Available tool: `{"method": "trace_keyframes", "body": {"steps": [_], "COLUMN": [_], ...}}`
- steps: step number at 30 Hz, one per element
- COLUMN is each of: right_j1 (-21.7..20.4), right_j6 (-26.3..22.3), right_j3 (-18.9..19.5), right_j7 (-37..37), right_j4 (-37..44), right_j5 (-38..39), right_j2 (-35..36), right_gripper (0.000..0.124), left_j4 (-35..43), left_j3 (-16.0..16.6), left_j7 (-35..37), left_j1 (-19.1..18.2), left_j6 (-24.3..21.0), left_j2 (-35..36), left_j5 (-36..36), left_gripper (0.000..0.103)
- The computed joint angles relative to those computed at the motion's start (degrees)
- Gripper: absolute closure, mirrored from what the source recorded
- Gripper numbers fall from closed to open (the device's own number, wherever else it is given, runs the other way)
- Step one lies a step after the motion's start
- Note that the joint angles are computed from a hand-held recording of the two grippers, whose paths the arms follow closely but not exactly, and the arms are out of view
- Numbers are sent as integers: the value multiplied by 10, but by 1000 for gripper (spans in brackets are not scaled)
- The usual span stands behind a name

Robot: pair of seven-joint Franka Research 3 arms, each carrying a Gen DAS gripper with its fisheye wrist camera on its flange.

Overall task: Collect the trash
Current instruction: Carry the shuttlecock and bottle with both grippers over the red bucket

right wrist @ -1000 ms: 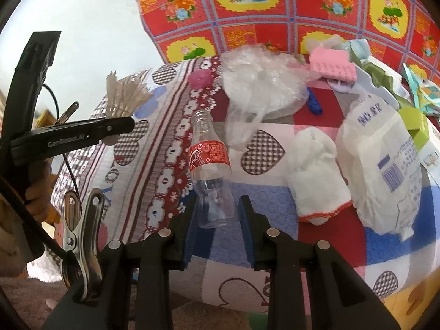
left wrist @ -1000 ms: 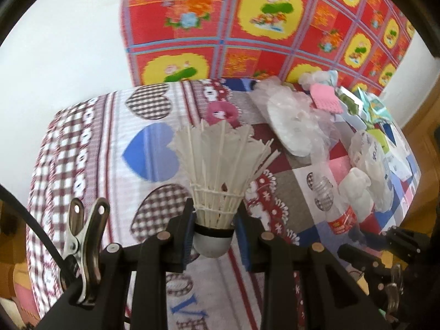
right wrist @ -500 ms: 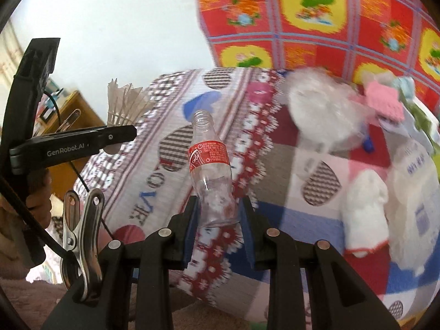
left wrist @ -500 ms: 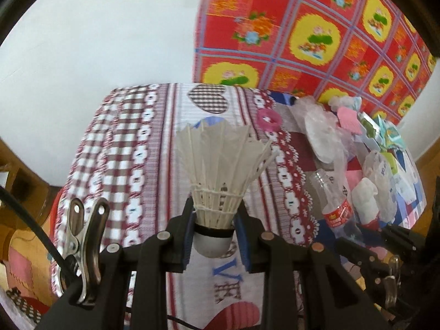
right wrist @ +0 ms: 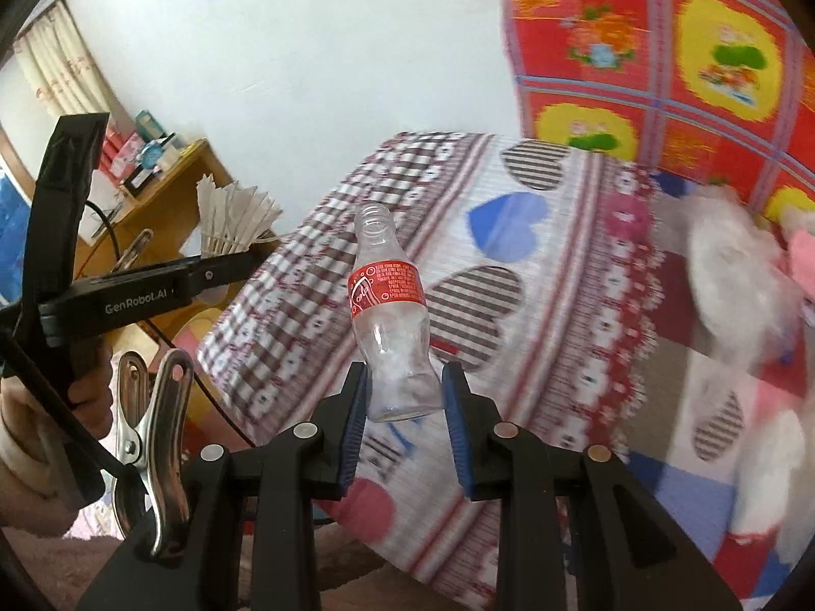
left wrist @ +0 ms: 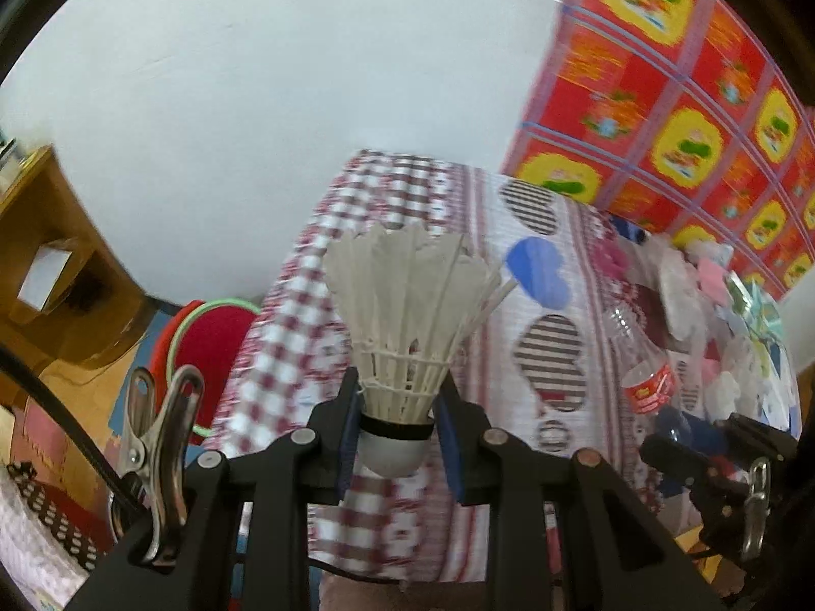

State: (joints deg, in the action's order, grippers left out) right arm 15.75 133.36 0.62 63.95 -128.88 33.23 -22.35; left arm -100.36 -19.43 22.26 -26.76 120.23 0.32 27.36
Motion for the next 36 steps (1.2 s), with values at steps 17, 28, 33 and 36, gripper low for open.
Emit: {"method": "trace_keyframes", "body": {"steps": [17,28,33,36], "right_j1": [50,81,96,105], "right_j6": [6,2,-5,-13], "right_j3": [51,77,85,89], "right_j7": [69,108,128,139], "right_j4": [131,235,289,321], "right_j5": [-18,-78,-98,-107], "right_j2": [124,218,267,296], "right_gripper": [94,94,94,94], "left_j4": [-162,-239,-277,-299], "left_j3": [29,58,74,82], "left_j7": [31,79,100,116], "left_j1": [74,114,131,139], "left_j6": [53,107,138,154], "left_j2": [-139,-180,-186,-188], "left_j5": [-59,-108,-137,-152], "left_gripper": [74,74,74,74]}}
